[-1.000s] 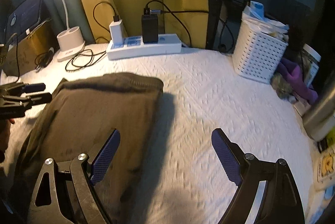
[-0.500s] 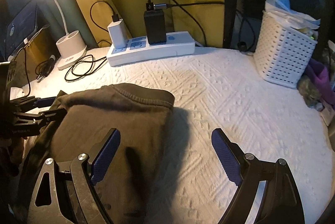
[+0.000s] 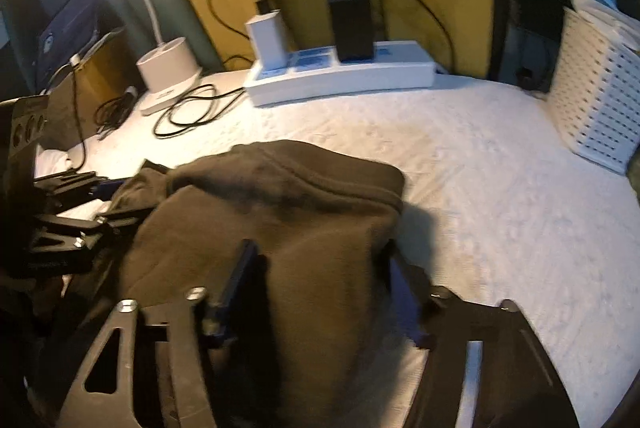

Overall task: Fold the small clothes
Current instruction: 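Grasp the end of the brown shirt strip with both grippers, then lift the held shirt end with both grippers and fold it over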

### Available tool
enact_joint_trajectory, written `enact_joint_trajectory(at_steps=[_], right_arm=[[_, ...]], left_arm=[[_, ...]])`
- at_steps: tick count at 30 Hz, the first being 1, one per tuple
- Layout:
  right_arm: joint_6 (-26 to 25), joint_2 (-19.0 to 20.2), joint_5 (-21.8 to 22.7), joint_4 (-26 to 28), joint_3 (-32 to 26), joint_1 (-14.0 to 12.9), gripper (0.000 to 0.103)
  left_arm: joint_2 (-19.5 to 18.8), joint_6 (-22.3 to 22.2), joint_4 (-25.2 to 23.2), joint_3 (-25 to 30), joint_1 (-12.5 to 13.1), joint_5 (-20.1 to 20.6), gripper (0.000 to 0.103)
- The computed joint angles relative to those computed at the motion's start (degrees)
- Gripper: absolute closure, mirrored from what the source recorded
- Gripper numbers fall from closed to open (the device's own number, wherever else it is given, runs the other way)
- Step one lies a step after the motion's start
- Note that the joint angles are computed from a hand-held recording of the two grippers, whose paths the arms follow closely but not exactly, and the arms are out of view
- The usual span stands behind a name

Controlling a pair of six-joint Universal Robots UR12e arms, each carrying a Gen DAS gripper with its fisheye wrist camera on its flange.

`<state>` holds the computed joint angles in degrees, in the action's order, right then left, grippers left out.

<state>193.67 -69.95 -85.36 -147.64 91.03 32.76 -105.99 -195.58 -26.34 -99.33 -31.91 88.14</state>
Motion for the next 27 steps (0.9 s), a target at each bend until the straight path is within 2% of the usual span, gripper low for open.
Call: enact_joint_trajectory(at_steps=[2,3,4,6,8,14,20,27], right_arm=[[-0.79,0.31,-1.23,0.01,-0.41,0.53,0.050],[-0.87,0.34,-1.44,0.04,-0.46,0.58,0.055],[-0.77,0.28,-0.86,-0.20,-0.36,0.47,0.065],[-0.73,0.30,-0.27,-0.31,-0.38,0.45,0.070],[-1.41,0.36,-0.14,-0.08,-0.58,0.58,0.081],[-1.79,-0.03,-0.86,-0.59,-0.57,1.02,0.085],[-1.71,-1.27,-2.03,-2.78,-0.05,1.49,0.085],[-1.80,-3.10,-4.89,-5.51,0.65,2.71,0.087]], left_arm=[[-0.01,0.09,0.28,-0.05,0.05,-0.82,0.066],[-0.02,0.34,0.46,-0.10,0.03,-1.18,0.070],[-0.03,0.52,0.66,-0.13,-0.01,-1.44,0.077],[-0.12,0.53,0.78,-0.01,-0.13,-1.93,0.080],[-0.24,0.79,0.73,0.22,-0.33,-1.58,0.083],[0.34,1.28,1.28,0.02,-0.65,-1.55,0.085],[2.03,2.85,3.97,-0.67,-1.24,-1.86,0.085],[4.03,3.88,6.89,-1.55,-2.38,0.18,0.087]])
